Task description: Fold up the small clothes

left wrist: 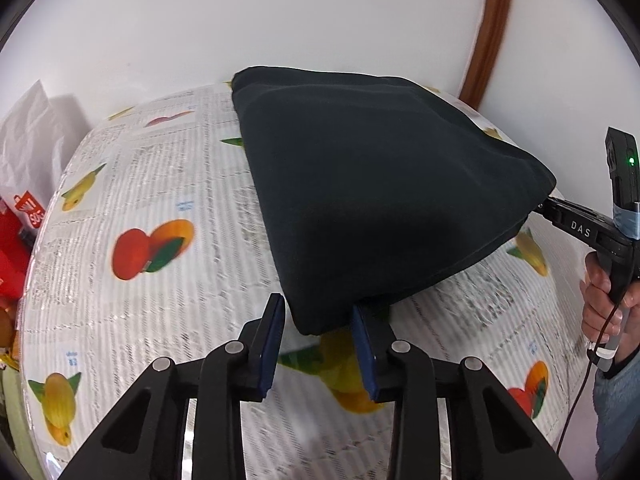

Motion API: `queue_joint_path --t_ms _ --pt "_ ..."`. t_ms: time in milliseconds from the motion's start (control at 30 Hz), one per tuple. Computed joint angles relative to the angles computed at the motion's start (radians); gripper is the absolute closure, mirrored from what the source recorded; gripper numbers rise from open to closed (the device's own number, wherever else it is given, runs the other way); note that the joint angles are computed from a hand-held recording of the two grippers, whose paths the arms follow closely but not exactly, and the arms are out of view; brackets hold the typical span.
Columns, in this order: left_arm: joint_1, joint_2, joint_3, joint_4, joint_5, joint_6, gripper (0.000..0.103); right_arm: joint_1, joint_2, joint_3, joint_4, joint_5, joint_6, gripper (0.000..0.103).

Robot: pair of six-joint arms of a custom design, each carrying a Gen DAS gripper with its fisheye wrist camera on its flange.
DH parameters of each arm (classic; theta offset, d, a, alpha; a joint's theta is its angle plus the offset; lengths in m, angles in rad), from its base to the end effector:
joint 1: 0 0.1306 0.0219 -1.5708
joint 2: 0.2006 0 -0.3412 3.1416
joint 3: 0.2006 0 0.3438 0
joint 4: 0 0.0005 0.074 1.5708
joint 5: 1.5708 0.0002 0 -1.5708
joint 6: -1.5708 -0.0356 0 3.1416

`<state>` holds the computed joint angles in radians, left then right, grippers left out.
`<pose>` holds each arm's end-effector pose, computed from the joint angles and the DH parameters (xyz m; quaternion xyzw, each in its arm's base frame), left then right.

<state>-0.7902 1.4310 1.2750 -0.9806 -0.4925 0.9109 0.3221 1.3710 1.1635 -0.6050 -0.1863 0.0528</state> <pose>0.3117 -0.2915 0.3221 -0.1095 0.9422 0.0000 0.3167 0.4092 0.1430 0.3217 -0.2062 0.9023 0.1351 0.3536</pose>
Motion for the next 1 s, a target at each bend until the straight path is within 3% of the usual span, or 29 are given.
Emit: queue_joint_path --t_ms 367,567,767,900,1000 --pt "0.077 -0.027 -0.034 0.032 0.023 -0.019 0.075 0.053 0.098 0.102 -0.013 0.018 -0.017 0.096" --pt "0.079 -0.034 -0.046 0.040 0.035 -0.008 0.075 0.046 0.111 0.129 -0.057 0.015 -0.010 0.092" --pt "0.066 -0.094 -0.094 0.047 0.042 0.008 0.074 0.021 0.036 0.085 -0.071 0.024 0.067 0.092" --pt "0.045 -0.137 -0.116 0.045 0.019 0.017 0.069 -0.018 -0.054 0.038 -0.046 -0.069 0.122 0.090" --pt "0.035 -0.143 -0.108 0.030 -0.001 0.025 0.067 -0.027 -0.083 0.030 0.010 -0.117 0.085 0.082"
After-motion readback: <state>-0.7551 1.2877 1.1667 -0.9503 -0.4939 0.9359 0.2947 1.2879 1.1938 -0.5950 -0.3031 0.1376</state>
